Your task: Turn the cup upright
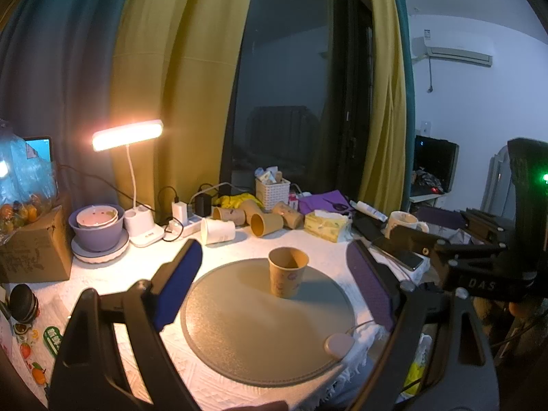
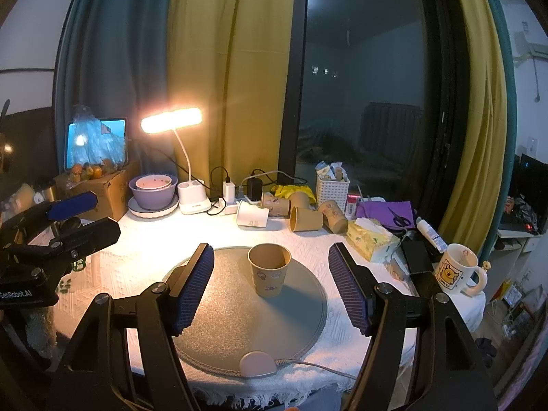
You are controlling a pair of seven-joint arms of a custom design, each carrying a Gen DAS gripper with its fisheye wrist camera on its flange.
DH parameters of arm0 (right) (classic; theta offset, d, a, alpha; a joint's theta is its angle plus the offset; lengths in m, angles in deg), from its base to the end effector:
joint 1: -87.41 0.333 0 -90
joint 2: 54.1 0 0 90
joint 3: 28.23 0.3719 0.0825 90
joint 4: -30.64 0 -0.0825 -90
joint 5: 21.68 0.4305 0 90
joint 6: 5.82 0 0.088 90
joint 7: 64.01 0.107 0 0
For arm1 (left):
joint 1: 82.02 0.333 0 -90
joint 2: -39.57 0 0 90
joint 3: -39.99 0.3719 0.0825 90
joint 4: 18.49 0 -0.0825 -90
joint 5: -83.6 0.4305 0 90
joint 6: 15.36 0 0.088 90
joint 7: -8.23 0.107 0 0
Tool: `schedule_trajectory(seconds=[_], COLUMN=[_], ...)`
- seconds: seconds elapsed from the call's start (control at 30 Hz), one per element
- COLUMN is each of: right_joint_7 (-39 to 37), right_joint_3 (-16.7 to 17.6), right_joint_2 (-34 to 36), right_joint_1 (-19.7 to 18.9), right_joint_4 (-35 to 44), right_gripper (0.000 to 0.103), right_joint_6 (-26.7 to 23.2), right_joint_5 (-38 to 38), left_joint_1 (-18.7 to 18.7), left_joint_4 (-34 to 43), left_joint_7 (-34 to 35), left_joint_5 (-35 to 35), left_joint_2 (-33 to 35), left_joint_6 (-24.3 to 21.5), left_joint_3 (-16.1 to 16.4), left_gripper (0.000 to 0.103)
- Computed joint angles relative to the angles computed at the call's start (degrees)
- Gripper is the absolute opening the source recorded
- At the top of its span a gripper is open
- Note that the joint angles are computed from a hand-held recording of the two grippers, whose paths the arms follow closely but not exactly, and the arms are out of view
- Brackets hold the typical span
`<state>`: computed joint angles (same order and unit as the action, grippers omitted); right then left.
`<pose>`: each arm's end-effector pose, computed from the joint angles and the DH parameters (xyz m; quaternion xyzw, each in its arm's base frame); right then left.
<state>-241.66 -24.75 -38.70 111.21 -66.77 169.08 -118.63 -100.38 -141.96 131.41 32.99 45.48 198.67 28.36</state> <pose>0.5967 0.3897 0.5273 -0.7104 0.4289 -0.3344 0.4468 0.5637 -0.2015 0.5243 -0.5725 0.5490 -0.4657 0.3924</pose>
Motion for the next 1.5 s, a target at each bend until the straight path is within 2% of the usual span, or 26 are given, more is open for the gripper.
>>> schedule_trajectory(seconds=[1.5], right_joint_7=[-0.48], right_joint_3=[-0.21], right_joint_2=[-0.03], right_joint_1=[0.11], right_joint_4=[-0.04], right_gripper=[0.073], right_joint_6=[0.03], right_joint_5=[0.43], left_joint_1=[-0.39], left_joint_4=[-0.12], left_joint_7=[0.24], left_joint_5=[-0.93], left_joint_2=[-0.21], left_joint_6=[-0.47], left_joint_3=[-0.22], left_gripper=[0.087])
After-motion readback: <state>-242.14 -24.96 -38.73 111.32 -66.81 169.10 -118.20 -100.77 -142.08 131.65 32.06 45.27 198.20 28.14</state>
